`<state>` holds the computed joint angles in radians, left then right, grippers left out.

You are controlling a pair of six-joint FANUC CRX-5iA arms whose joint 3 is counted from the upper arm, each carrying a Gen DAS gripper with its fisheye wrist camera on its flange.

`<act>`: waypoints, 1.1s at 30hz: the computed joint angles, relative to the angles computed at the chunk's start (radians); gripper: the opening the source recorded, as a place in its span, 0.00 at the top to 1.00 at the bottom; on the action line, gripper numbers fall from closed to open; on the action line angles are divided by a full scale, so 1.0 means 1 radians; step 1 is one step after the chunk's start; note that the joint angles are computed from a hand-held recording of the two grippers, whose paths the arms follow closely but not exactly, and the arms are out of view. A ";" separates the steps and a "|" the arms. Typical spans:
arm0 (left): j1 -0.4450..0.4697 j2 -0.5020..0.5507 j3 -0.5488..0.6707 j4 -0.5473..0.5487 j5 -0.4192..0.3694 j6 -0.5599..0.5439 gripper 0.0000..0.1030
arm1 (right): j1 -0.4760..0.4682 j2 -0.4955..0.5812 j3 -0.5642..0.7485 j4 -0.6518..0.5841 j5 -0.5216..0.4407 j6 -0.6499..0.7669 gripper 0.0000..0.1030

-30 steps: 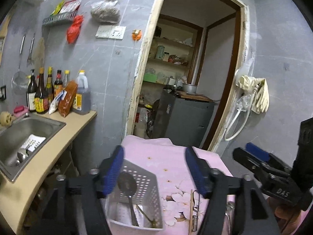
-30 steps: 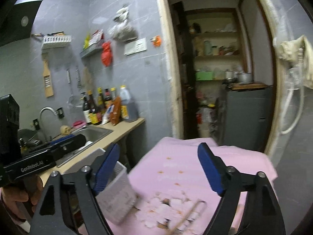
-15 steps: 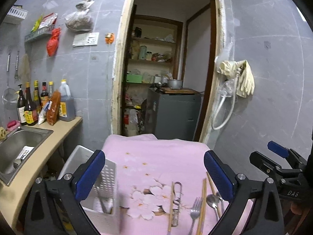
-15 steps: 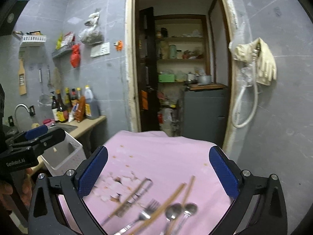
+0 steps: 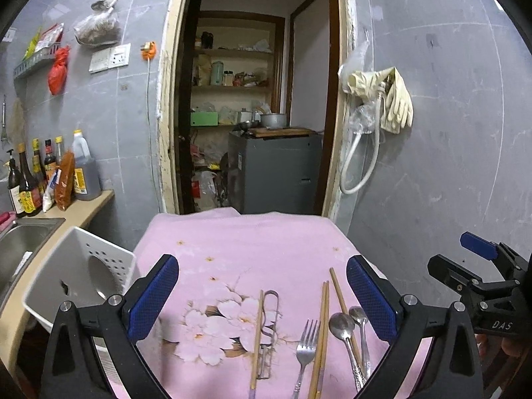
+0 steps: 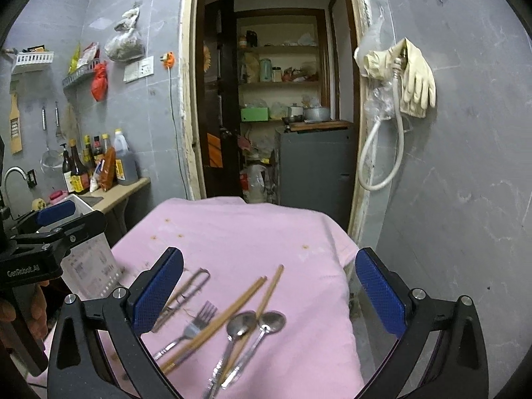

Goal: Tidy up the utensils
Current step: 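Move both open tools back over the remaining utensils, then grasp the fork with the left tool while the right tool grasps a silver spoon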

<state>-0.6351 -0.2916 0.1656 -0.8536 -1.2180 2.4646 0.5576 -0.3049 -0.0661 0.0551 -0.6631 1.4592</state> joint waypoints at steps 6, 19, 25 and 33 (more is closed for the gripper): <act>0.038 0.032 -0.021 0.050 0.025 -0.017 0.01 | -0.030 0.030 -0.007 -0.040 -0.021 0.036 0.01; 0.266 0.065 -0.151 0.417 0.235 -0.281 0.15 | -0.155 0.201 0.132 -0.362 -0.195 0.304 0.02; 0.380 0.093 -0.218 0.657 0.300 -0.451 0.34 | -0.169 0.285 0.196 -0.419 -0.298 0.333 0.26; 0.463 0.107 -0.290 0.876 0.341 -0.654 0.42 | -0.149 0.333 0.222 -0.412 -0.366 0.322 0.41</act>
